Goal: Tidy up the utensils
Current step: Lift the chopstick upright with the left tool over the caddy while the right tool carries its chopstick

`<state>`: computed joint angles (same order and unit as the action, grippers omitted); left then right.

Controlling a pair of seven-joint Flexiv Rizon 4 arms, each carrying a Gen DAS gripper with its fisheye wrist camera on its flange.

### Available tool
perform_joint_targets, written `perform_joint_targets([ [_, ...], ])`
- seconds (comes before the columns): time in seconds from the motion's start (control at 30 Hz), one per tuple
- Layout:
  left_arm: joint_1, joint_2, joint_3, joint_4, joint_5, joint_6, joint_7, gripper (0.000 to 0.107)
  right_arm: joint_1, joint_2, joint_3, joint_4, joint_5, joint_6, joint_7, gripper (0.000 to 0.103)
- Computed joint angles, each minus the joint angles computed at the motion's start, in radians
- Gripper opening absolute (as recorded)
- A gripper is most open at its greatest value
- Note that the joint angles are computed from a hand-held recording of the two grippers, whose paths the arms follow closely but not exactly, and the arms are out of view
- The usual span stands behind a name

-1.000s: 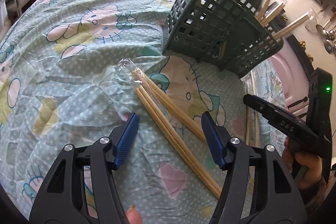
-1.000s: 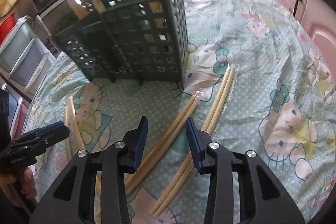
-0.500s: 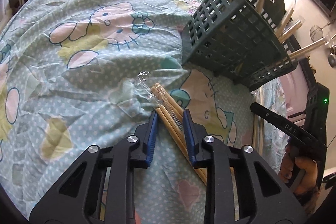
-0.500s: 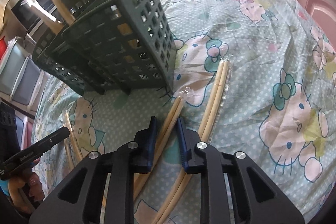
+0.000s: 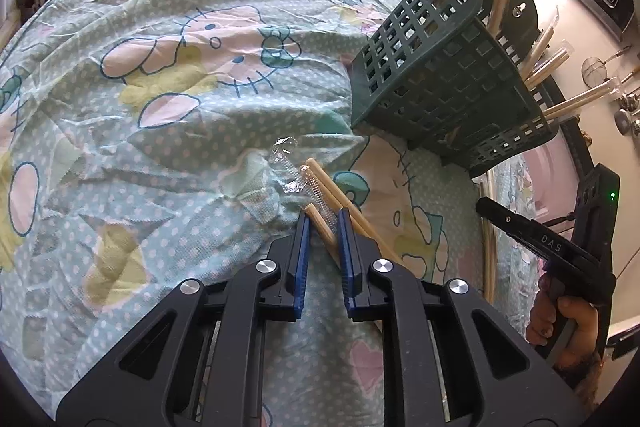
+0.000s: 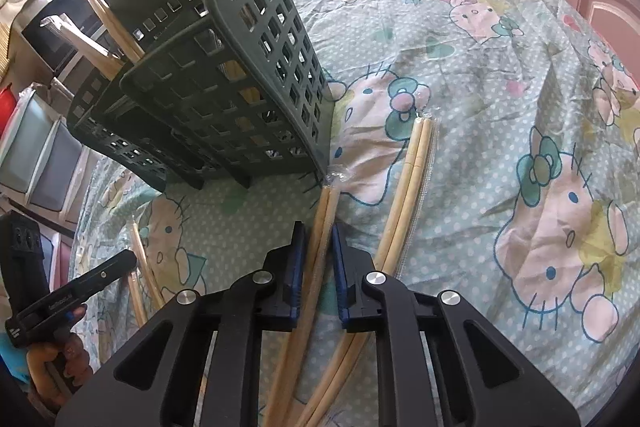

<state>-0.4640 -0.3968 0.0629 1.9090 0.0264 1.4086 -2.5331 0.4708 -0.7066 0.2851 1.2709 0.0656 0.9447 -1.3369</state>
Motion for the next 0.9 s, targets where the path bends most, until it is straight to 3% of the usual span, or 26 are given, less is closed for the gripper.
perform_joint_targets([
  [0.37, -0.098, 0.046, 0.117, -0.040, 0.180, -0.024, -0.143, 0.007, -0.041, 0.076, 0.064, 0.083, 0.081, 0.052, -0.102, 0.011],
  [0.9, -0.091, 0.100, 0.067, -0.195, 0.465, -0.107, -0.269, 0.003, -0.045, 0.167, 0.119, 0.103, 0.186, 0.098, -0.299, 0.011],
])
